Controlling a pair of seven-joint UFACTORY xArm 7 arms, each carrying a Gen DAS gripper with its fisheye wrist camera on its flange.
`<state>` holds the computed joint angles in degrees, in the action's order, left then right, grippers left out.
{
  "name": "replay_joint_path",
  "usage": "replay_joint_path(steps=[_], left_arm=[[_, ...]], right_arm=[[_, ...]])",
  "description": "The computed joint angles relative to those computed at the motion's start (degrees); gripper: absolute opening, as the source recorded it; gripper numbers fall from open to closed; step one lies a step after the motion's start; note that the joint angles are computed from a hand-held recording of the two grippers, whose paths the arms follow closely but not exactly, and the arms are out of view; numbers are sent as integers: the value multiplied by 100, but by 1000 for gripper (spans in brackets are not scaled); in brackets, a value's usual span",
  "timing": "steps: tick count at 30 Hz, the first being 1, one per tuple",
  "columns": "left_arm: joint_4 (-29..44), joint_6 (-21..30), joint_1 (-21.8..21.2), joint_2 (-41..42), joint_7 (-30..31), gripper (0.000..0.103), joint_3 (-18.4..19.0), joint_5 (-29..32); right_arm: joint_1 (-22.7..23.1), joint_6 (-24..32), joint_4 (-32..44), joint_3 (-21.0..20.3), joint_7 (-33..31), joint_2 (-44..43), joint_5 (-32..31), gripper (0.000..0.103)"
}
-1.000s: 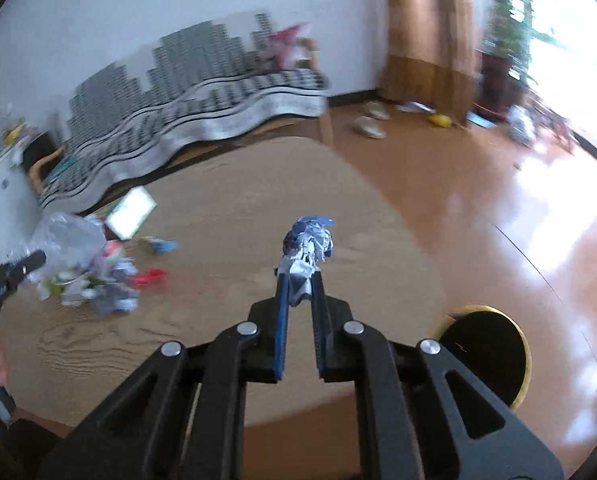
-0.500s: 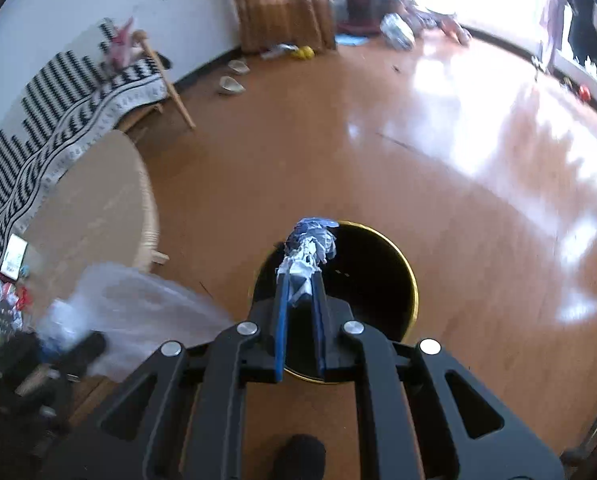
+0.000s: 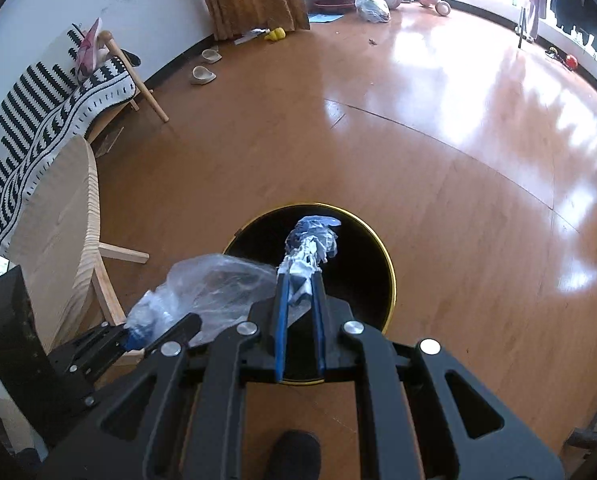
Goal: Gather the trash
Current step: 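Carry both items over the trash bin and open the left tool, then open the right tool over the bin and swing both tools back to the table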
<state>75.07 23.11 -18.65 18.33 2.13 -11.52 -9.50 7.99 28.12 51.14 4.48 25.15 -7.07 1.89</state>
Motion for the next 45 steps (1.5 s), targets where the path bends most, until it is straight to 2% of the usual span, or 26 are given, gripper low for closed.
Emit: replay_joint_path(steps=[1,2,3,5,10,15,16,18,19,20,21,24,26,31,33,38,42,45], left_arm=[[18,3,-8,15,-1,23,-10,-8],[-49,-27,-29,-46,-21,31,-21,-11],[-61,-46,-90,-63,-102,49,20,71],[-126,-171,-133,-106,-159,71,27,123],[-237,-172,-139,-263,-217,73,14,170],[-523,-204,-4,-641,40,81,-93,-151],[-597,-190,-8,-770,40,82,-81,-179],[-765,-189,8,-1023,130,86,-59,-250],[-871,-186,-1,-1168,157,87,-49,-282],[-938,-162,2,-1288,210,88,-30,-328],[-1017,-130,10,-1419,265,88,-6,-391],[-1349,150,98,-2025,627,88,154,-958],[-1597,233,139,-2428,734,88,324,-1116],[-2454,420,596,-3803,403,93,872,-753],[-2738,536,1021,-4317,147,93,1019,-369],[-3052,835,1950,-5053,-60,93,1518,275],[-3148,1044,2647,-5426,173,93,2139,547],[-3110,1057,3094,-5389,532,93,2653,566]], right_arm=[[3,-9,10,4,4,19,-4,12],[3,-17,15,8,19,31,-18,12],[3,-24,-3,2,14,21,-12,12],[-1,-48,-39,-27,-22,6,52,12],[-10,-70,-73,-42,-97,-15,158,12],[-1,-33,78,-38,-116,117,223,12],[6,-13,114,-41,-135,149,263,16],[-11,82,239,-4,66,240,106,61],[-14,43,246,15,175,245,-2,88],[-24,-53,241,65,418,233,-286,90],[-27,10,325,101,516,268,-400,90],[126,-40,474,117,405,290,-118,89],[225,-21,684,243,584,337,-438,89],[763,-31,1520,572,649,744,-727,89],[1113,62,2146,730,741,1131,-969,89],[1972,308,3689,945,426,2155,-879,89],[2745,738,5057,907,303,3050,-994,89],[3249,1051,5788,816,196,3536,-1061,89]])
